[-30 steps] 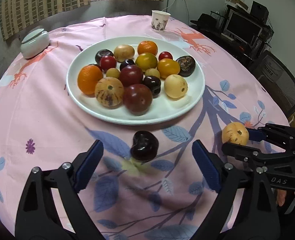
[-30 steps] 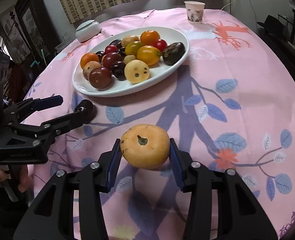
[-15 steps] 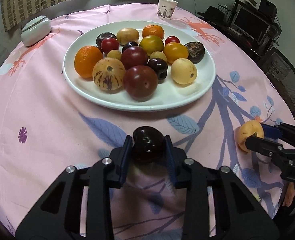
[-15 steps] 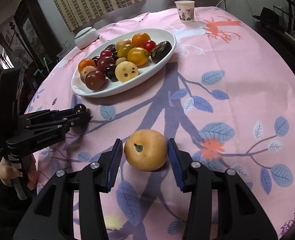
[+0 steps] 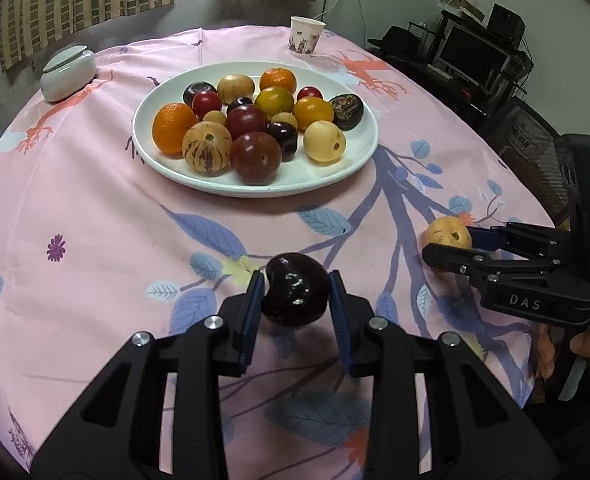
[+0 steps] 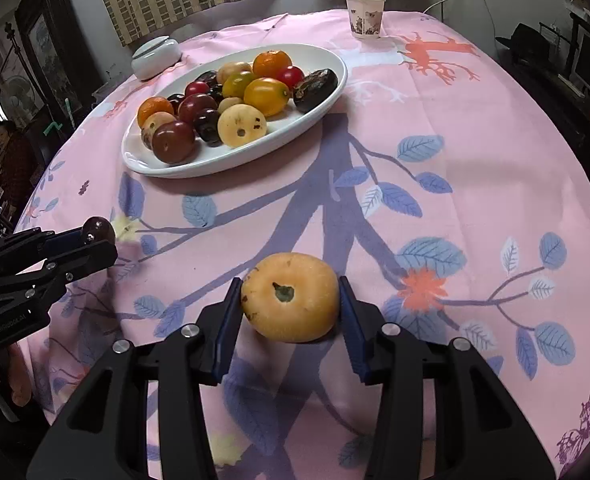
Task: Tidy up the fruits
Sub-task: 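Place the pale yellow fruit and dark plum on the white plate, open both tools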
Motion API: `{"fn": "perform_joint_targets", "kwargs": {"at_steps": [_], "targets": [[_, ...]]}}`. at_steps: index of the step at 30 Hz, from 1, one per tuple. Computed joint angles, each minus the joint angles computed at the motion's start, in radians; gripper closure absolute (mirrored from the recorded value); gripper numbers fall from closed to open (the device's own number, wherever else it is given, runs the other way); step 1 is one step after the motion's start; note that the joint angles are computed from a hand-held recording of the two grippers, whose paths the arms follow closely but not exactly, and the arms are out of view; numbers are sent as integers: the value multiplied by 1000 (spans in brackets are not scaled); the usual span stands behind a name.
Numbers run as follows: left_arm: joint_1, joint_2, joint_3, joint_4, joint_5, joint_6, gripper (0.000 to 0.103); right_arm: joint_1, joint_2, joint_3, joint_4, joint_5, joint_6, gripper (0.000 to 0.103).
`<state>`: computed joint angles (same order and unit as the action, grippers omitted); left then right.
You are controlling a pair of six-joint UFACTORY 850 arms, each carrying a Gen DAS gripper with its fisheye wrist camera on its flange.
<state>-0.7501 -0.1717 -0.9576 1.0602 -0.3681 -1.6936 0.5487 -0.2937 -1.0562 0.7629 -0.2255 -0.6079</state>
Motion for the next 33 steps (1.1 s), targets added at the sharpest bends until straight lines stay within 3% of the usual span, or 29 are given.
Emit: {"fn": "perform_joint_targets", "kwargs": {"at_steps": [10, 17, 22, 25, 29, 33], "targets": [[0, 36, 26, 42, 8, -51, 70, 10, 32, 12, 33, 0, -16, 56], [22, 24, -14, -48, 7, 70, 70, 6, 9, -37, 80, -44, -99, 56], [107, -33, -135, -213, 1, 296, 70, 3, -72, -185, 36, -90, -103, 56], [177, -122, -271, -324, -32, 455, 70, 2, -162, -330, -11, -128, -67, 56], [256, -251, -434, -570, -44, 695, 70, 13, -284, -504, -176, -99, 86, 57], [278, -316, -507, -640, -62, 767, 70, 2, -384, -630, -261, -155, 194, 57]]}}
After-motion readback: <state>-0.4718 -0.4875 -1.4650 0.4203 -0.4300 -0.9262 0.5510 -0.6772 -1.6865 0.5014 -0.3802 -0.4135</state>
